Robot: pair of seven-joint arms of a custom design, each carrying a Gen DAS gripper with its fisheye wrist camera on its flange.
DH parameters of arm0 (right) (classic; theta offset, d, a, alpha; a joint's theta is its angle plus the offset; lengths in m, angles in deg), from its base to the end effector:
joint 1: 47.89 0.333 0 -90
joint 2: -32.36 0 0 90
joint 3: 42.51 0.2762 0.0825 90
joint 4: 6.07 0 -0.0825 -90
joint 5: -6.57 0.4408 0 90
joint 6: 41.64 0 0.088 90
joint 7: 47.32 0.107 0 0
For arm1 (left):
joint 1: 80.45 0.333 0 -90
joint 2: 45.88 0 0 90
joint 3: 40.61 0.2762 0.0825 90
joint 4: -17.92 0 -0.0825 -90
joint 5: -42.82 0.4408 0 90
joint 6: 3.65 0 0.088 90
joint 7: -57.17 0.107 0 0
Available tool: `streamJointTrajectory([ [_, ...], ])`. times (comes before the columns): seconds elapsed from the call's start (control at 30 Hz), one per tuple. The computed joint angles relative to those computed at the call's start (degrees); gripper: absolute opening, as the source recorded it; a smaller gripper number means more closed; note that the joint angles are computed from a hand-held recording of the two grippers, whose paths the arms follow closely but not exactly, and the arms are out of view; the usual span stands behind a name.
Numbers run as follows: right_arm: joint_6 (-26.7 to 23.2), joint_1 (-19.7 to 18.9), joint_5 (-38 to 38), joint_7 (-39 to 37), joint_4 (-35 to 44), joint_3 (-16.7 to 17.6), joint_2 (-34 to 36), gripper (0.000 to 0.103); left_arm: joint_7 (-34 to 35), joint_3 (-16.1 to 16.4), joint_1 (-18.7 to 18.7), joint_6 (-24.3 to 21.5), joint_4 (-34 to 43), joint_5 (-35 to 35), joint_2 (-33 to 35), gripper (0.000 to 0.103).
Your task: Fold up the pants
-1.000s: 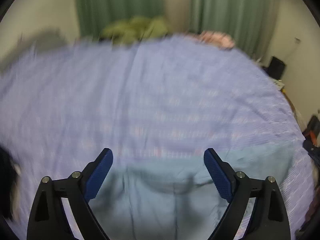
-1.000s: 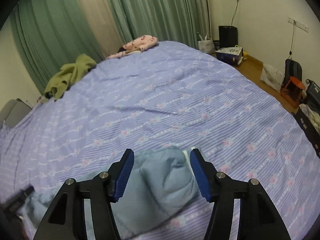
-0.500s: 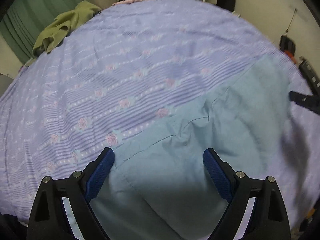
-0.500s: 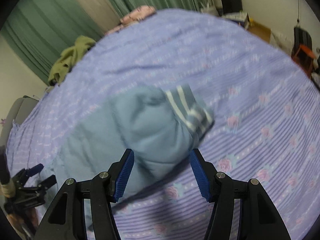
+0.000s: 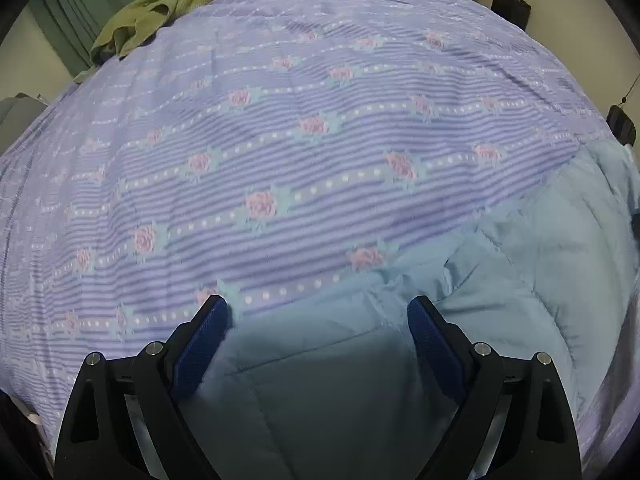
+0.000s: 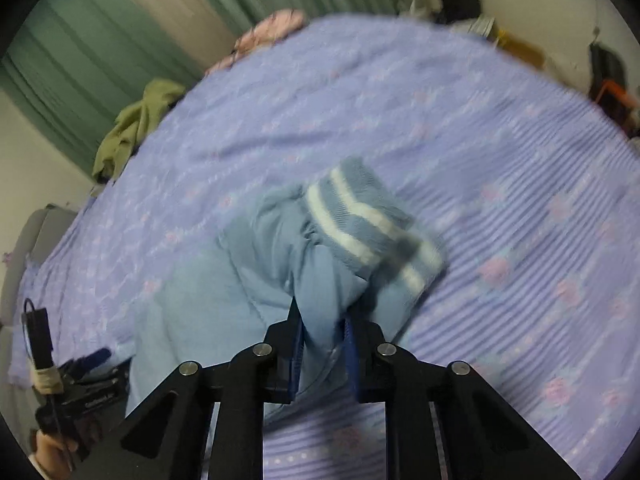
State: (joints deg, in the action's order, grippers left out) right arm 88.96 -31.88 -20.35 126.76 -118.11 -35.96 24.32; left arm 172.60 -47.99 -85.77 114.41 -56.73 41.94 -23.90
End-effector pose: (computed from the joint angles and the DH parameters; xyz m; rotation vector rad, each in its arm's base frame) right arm 0.5740 0.2295 0.5373 -0.9177 2.4200 -0.4899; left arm 0.7327 -0.1494 0.5238 -1.2789 2.5544 -0.4087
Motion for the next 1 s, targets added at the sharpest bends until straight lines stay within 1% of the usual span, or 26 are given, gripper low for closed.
streamJointTrajectory([
  [0.07, -3.61, -0.04, -2.33, 1.76, 2.02, 0.64, 0.72, 0.019, -1.57, 0.27, -0.54, 0.41, 0.86, 0.85, 0.37, 0.09],
  [0.1, -4.33, 0.09, -2.53, 1.56, 2.96, 0.63, 1.43, 0.02, -2.63, 0.44, -0.64, 1.03, 0.73, 1.12, -0.02, 0.087],
  [0.13, -5.65, 0.3, -2.21, 0.59, 4.26, 0.54, 2.33, 0.029, -3.13, 0.43, -0.37, 1.6, 0.45, 0.69, -0.58, 0.086],
  [0.17, -8.47, 0.67, -1.47, -1.04, 6.37, 0.56, 3.57, 0.033, -2.76, 0.1, 0.71, 2.66, -0.55, -1.48, -2.01, 0.086],
  [0.2, -11.56, 1.2, -1.91, -2.24, 8.47, 0.8, 4.48, 0.04, -1.77, -0.26, 1.66, 3.18, -1.28, -3.56, -3.05, 0.086],
  [0.23, -12.67, 1.7, -3.43, -2.32, 9.01, 0.98, 4.32, 0.048, -0.23, -0.57, 2.71, 3.35, -2.19, -5.82, -4.41, 0.086],
  [0.27, -15.16, 2.48, -6.17, -2.17, 10.24, 1.66, 4.11, 0.054, 1.84, -0.81, 3.81, 3.24, -2.85, -8.19, -5.66, 0.086],
  [0.3, -17.72, 3.21, -8.13, -1.77, 11.2, 2.21, 3.87, 0.066, 4.76, -0.99, 5.12, 2.72, -3.5, -10.94, -7.0, 0.087],
  [0.33, -19.54, 3.83, -9.62, -1.26, 12.14, 2.62, 3.93, 0.074, 8.17, -1.0, 6.47, 1.77, -4.34, -13.74, -8.52, 0.087],
  [0.37, -21.07, 4.65, -11.4, -0.48, 12.97, 3.23, 3.78, 0.074, 11.04, -0.79, 7.51, 1.12, -5.55, -15.87, -10.19, 0.087],
  [0.43, -18.67, 5.93, -12.46, -0.81, 12.67, 3.7, 2.77, 0.074, 14.95, 0.3, 8.86, 1.78, -9.88, -18.04, -14.52, 0.087],
  [0.5, -15.29, 7.19, -10.02, -3.35, 13.79, 4.02, 3.68, 0.074, 16.88, 1.58, 9.81, 1.91, -11.84, -19.12, -16.7, 0.089],
  [0.57, -10.75, 8.45, -6.87, -6.12, 14.62, 4.18, 5.33, 0.074, 18.02, 2.99, 10.94, 2.02, -13.9, -19.46, -18.5, 0.09],
  [0.67, -6.21, 10.05, -1.39, -10.33, 16.42, 4.18, 8.84, 0.074, 17.22, 4.67, 12.43, 2.46, -17.4, -17.56, -20.44, 0.09],
  [0.77, -2.88, 11.31, 3.08, -12.64, 18.01, 3.88, 12.22, 0.074, 15.17, 5.75, 13.85, 0.44, -18.0, -17.52, -19.85, 0.09],
  [0.87, -2.38, 12.45, 5.37, -14.58, 19.99, 3.48, 15.04, 0.074, 14.06, 6.19, 15.11, -1.87, -17.77, -19.43, -18.53, 0.09],
  [0.97, -1.39, 13.04, 7.09, -15.08, 19.31, 2.88, 15.64, 0.074, 12.68, 6.29, 16.23, -4.06, -17.42, -23.28, -17.06, 0.09],
  [1.0, -1.23, 13.09, 7.9, -15.14, 19.11, 2.76, 15.78, 0.074, 11.79, 6.24, 16.6, -5.34, -16.78, -24.98, -16.14, 0.087],
])
